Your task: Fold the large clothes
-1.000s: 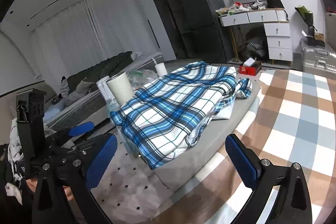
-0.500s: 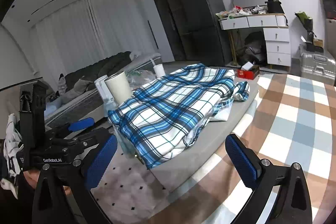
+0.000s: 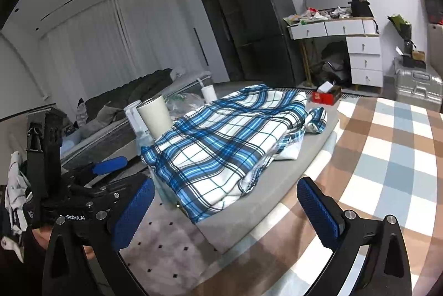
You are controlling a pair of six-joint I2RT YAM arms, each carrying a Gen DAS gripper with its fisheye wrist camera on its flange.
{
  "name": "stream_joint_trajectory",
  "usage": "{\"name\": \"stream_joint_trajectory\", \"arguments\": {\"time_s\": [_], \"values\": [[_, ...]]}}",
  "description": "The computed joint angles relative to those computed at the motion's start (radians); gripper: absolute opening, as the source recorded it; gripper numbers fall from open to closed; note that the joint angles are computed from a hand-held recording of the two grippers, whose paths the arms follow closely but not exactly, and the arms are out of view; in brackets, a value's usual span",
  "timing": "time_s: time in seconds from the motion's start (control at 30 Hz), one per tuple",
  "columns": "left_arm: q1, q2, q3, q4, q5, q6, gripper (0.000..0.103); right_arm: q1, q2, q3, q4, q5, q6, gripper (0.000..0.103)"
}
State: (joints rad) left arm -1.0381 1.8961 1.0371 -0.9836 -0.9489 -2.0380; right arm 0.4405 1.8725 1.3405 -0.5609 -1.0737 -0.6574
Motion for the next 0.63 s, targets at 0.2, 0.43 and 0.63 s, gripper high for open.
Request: {"name": "stream_joint_trajectory", "arguments": {"time_s": [0.2,0.43,0.63], "values": [[0.003,-0.002,-0.001,0.001,-0.001,0.002,0.102,0.005,-0.009,-0.013,0.008,0.006,-0.006,0.103],[0.003,-0.003,-0.007,0.004,-0.005,0.006,0.102,0.007,-0.011,-0.015,0.004,0.005,-0.015,0.103],[0.005,0.003,0.002,0.004,-0.005,0.027,0.102,0.009,-0.011,-0.018,0.0,0.006,-0.02,0.103]]}}
